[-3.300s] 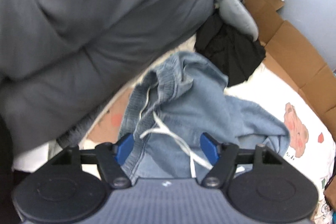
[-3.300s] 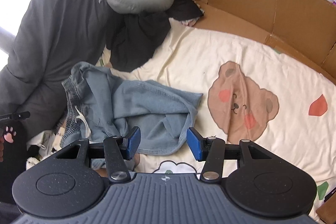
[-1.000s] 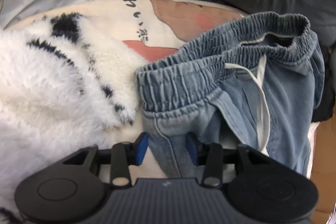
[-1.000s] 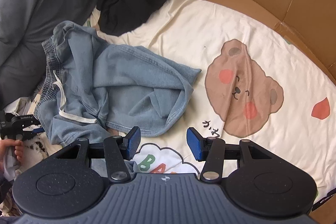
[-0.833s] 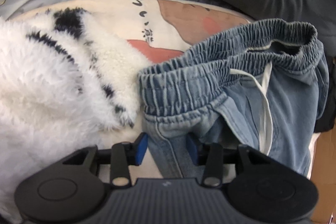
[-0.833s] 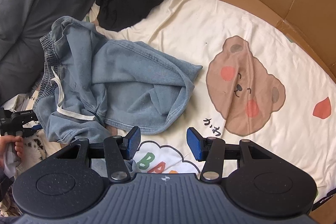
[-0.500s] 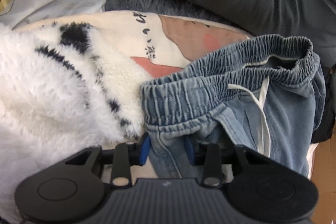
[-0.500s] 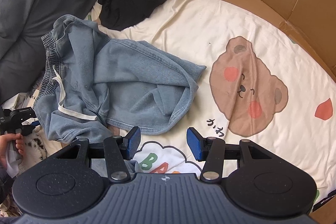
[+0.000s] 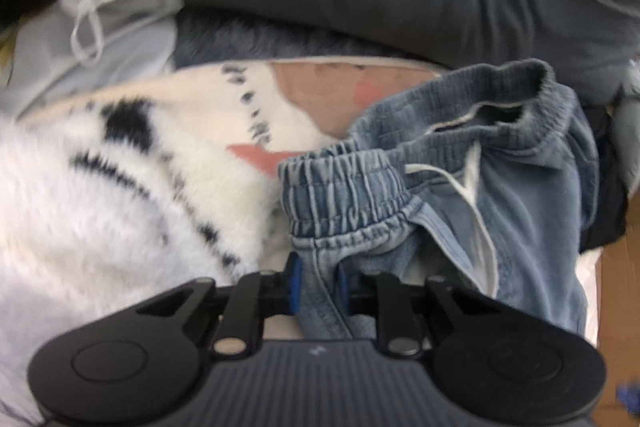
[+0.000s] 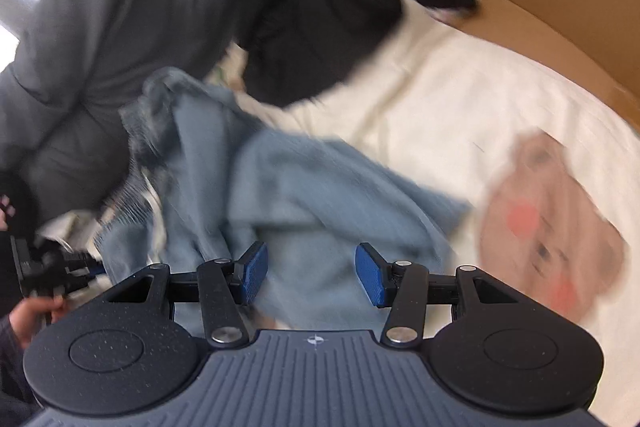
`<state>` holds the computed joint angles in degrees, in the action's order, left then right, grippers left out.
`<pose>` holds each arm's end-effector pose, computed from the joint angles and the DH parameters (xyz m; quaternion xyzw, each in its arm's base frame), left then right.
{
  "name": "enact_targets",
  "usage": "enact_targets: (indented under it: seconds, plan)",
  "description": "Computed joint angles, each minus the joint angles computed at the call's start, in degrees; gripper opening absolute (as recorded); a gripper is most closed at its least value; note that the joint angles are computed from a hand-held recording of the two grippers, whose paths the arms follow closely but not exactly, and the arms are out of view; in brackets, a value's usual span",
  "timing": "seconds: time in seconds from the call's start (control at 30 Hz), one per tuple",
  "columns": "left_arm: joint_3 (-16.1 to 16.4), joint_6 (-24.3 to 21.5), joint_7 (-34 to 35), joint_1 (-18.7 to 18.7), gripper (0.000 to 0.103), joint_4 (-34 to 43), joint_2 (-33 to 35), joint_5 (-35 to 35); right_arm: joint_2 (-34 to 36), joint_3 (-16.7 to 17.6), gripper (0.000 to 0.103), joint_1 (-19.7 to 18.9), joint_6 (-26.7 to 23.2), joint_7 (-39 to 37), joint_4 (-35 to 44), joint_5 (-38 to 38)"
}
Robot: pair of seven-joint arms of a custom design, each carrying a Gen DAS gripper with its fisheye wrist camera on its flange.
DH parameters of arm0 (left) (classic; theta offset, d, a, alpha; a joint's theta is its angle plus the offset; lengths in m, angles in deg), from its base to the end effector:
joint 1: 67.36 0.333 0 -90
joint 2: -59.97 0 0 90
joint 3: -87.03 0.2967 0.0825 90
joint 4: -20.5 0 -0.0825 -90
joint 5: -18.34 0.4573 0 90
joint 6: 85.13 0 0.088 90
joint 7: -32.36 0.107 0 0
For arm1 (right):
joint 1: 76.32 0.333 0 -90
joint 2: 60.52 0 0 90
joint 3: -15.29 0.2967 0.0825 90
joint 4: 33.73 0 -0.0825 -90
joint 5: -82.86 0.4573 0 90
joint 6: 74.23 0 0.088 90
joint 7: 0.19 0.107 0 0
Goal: Fold clothes
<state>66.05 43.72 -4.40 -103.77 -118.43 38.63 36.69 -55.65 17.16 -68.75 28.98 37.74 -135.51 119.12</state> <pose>0.2912 -0.4332 0.4030 -0.9432 0.2560 -0.1972 0.0776 0.6383 0.1561 0.4733 -0.9006 0.3114 0.1475 0.2651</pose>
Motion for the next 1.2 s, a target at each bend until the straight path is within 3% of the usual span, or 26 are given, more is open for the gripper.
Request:
enact_targets:
  seconds: [0.3,0.57,0.77,1.13,1.2]
  plan:
    - [0.86,-0.09,3.51,0.06,0.019,-0.04,-0.45,-1.34,18.38,7.42,0.056,3.36,-1.34,-2.35,17.96,3.75]
    - [-0.8,0.06,0.29,0.69,0.024,0.04,0.46,2.1,31.53,12.86,0.056,9.01,-9.08,-1.37,38.01,-0.62]
    - [-1.64,1.93,-3.45,1.17,0.032,-0.93,1.55,4.92,39.64,14.39,0.056,15.47,-11.48,-2.53,51.15,-6.26]
    - [-3.51,4.62,-15.12,1.7,0.037,-3.96,0.76,12.47,41.98,13.55,0.056,23.36,-10.17,-13.05,55.25,-15.71]
    - [-3.49,4.55,-15.71,1.61,0.034,-3.84,0.97,13.43,45.13,13.2,0.056,25.02,-13.47,-12.3,60.4,-17.31]
